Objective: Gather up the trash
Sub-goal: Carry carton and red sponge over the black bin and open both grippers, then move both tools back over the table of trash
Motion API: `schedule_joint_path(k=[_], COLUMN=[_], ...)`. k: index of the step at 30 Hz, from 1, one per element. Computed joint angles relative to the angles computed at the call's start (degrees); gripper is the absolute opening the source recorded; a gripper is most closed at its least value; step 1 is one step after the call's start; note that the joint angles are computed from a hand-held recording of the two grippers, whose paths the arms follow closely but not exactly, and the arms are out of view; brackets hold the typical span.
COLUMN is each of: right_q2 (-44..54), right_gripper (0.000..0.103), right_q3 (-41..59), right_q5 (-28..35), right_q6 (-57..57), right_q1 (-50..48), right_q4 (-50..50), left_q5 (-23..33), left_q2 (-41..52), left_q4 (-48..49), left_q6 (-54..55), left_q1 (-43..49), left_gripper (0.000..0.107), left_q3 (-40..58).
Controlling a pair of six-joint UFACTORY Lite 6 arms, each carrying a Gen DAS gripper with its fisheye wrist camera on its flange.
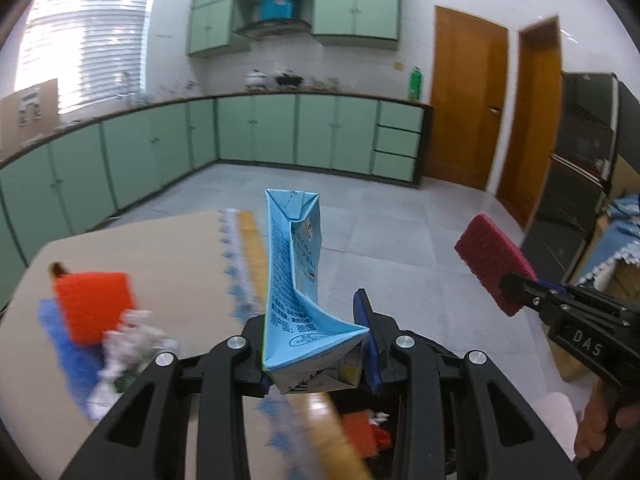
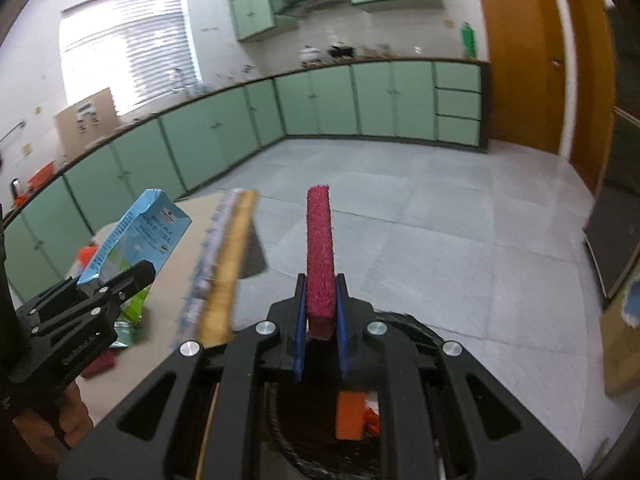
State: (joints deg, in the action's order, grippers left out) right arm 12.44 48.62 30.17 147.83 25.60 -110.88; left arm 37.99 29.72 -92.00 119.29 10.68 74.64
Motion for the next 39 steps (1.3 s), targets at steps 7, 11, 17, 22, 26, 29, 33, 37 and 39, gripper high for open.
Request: schedule_joint_path(k=[7,11,17,22,26,29,33,37,39], right_q2=[3.67,7.02,11.71,13.36,13.03,12.24,11.14,10.35,10.71], right_gripper=[0.012,0.012,0.016,0.053,0.085,0.092,0.094,0.094,0.094], right_q3=[-5.46,-6.35,-4.55,-3.51,-3.72,-3.37,-3.07,-0.26,2.69], right_q5=[0.90,0.59,0.15,0.52,4.73,8.21,9.17,9.32,8.94], right_q6=[10.39,18.00,21.91,19.13,14.50,10.77,11.78,9.51,6.67], right_q1=[-4.28,-7.17,-9.57,-9.48,-5.71,-2.58,0.30,3.21,4.70], right_q4=[-8.55,-15.62,-19.82,-15.76,-6.68,-0.85,-0.93,0.43,2.09], left_q5=[-4.01,-6.11,-6.47,-5.37,-4.73,-4.38,-3.41,-2.57,-2.54], left_q2=[3.65,7.40,11.29,11.48,9.87,7.22,3.16,0.93,0.49], left_q4=[-4.01,-3.64,2.01,2.52,1.51,-0.48,-2.43,-1.97,-1.92], left_q6=[3.22,1.79,-3.82,-5.01,-4.62,-2.29,0.21,0.29,0.98], left_q1=[-8.80,-12.36,-13.60,-13.05,-11.09,-8.81,-4.55,1.05,4.78], left_gripper=[0.034,0.034,0.042,0.055,0.066,0.072,0.076,0.077,0.077], left_q3=[-1.08,0.95,4.67,5.61,5.31,3.58,0.81,0.33,0.73])
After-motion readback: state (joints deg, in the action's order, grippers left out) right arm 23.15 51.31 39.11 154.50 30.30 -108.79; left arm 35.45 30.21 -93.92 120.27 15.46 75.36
